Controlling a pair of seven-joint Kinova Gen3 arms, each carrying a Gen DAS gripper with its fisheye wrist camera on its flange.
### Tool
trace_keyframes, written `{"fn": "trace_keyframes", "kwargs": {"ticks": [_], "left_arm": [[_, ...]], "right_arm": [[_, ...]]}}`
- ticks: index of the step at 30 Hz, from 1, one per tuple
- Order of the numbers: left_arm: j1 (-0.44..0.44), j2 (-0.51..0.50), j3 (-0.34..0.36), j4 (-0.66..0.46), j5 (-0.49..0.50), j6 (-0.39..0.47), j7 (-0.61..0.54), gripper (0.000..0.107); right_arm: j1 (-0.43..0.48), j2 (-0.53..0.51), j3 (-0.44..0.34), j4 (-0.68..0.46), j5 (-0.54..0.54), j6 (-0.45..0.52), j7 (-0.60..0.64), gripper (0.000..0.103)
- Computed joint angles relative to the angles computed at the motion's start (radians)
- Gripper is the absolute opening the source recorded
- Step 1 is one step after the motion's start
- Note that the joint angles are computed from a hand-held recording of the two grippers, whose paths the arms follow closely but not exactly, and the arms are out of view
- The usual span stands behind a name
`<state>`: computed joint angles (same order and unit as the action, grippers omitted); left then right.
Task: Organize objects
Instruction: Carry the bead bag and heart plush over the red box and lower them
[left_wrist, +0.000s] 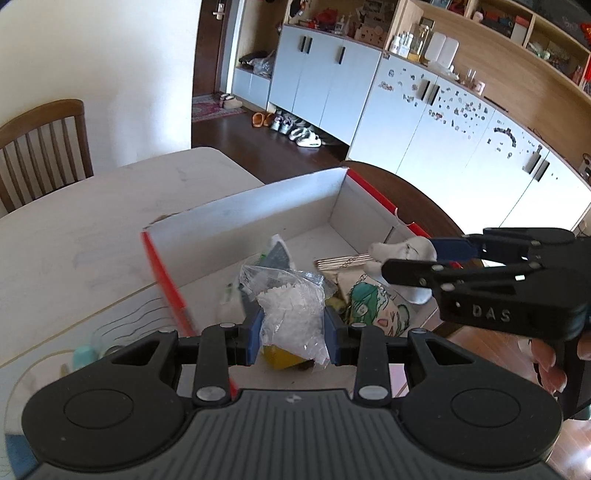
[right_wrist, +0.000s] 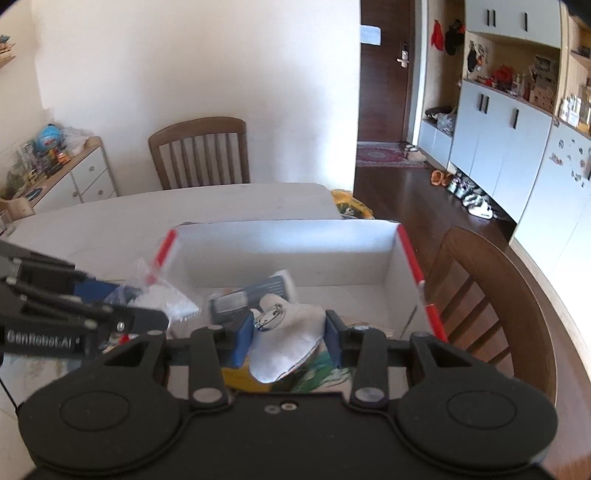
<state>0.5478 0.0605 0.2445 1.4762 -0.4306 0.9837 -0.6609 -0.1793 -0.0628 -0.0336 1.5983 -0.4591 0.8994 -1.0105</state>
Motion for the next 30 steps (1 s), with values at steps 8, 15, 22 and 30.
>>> {"fn": "trace_keyframes", "kwargs": {"ticks": [8,15,22,30], "left_arm": [[0.045,0.124,-0.036,-0.108,-0.019,0.050,-0.013,0.034],[0.079,0.197,-0.083,-0.170,-0.002,0.087,-0.035,0.034],[0.091,0.250,-0.114,-0.218,0.016,0.122,-0.053,0.034],[0.080,0.276,-0.127,-0.234,0.066,0.148,-0.079,0.034]], "right_arm": [[0.035,0.088,0.000,-0.046,-0.015,0.013,0.021,0.039],[0.051,0.146,-0.026,-0.063,0.011,0.012,0.014,0.039],[0.060,0.179,-0.043,-0.082,0.029,0.021,0.018,0.039],[0.063,0.207,-0.052,-0.102,0.054,0.049,0.012,0.040]]}}
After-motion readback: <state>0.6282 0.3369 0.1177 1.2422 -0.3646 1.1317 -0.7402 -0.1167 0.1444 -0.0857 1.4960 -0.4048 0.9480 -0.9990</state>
